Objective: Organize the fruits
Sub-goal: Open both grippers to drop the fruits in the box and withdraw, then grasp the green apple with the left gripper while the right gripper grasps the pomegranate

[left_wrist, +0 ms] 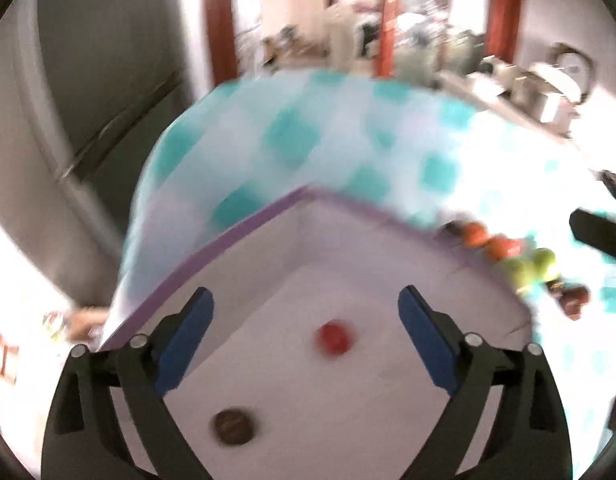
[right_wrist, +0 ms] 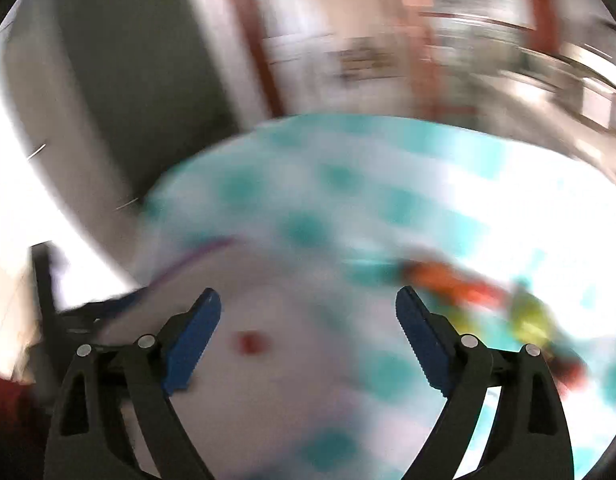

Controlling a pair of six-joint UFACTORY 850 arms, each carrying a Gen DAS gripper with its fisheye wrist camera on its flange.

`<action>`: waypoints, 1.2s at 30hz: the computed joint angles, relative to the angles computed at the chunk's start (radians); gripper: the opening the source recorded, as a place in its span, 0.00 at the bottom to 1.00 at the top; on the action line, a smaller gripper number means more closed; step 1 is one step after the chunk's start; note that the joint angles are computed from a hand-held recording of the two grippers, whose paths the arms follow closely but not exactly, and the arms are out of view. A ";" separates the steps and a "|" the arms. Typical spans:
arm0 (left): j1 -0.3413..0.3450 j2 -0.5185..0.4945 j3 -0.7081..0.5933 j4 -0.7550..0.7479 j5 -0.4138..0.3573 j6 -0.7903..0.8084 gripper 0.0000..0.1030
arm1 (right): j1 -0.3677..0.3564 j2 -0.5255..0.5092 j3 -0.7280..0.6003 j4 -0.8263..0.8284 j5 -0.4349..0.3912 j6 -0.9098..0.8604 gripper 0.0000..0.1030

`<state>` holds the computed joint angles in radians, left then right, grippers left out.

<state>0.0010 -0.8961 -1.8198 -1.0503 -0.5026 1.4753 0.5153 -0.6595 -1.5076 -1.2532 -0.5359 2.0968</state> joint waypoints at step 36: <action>-0.333 -0.017 0.196 0.196 0.077 -0.281 0.98 | -0.199 0.163 0.643 -0.294 0.113 0.166 0.63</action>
